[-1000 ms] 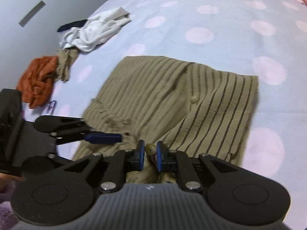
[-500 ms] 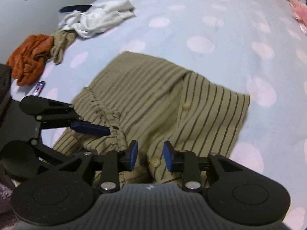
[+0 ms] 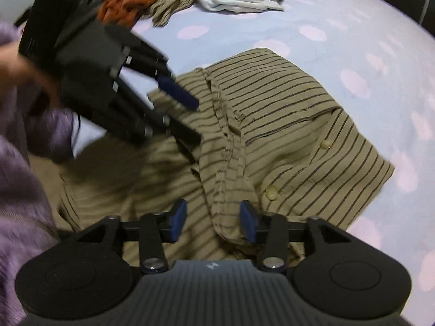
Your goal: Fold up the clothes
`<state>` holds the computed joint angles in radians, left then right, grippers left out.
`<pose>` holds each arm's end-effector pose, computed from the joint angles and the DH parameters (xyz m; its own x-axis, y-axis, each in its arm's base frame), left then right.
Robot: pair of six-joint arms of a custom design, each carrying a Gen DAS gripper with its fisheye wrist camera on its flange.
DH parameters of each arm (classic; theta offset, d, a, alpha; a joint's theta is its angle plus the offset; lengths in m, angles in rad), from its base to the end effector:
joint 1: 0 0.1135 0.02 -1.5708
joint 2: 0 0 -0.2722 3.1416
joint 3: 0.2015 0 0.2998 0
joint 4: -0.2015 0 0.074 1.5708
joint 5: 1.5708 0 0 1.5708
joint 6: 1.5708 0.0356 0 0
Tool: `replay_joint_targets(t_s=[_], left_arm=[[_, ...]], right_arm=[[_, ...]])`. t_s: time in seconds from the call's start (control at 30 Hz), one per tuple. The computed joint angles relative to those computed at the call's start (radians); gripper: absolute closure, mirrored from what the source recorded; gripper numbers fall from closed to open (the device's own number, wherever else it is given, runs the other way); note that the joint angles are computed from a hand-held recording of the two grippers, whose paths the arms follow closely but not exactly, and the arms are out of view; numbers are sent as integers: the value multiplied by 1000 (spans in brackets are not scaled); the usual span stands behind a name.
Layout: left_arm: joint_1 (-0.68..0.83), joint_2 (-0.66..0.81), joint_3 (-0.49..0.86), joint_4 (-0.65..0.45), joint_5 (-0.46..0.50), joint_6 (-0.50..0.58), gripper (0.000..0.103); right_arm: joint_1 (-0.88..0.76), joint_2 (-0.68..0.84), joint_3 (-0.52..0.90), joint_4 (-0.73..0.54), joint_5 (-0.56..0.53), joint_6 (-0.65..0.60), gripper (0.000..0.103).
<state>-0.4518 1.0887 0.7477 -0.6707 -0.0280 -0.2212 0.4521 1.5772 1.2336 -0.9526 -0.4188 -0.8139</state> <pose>0.2243 -0.1077 0.2201 -0.8369 0.1624 -0.5227 0.2454 0.9649 -0.0932 0.3062 0.1648 0.2407 -0.2323 -0.8511 -0.4708 -0.9716 0.2256 0.0717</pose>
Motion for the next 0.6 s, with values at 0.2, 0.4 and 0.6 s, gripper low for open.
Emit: replay_joint_targets(t_s=[0.2, 0.4, 0.6], left_arm=[[-7, -2, 1, -4, -14, 1, 60], [-12, -8, -3, -12, -29, 7, 60], [-11, -35, -13, -29, -45, 13, 60]], right_arm=[[-8, -15, -19, 33, 48, -30, 96], [-51, -48, -29, 154, 28, 105, 102], [-80, -39, -1, 118, -74, 42, 96]])
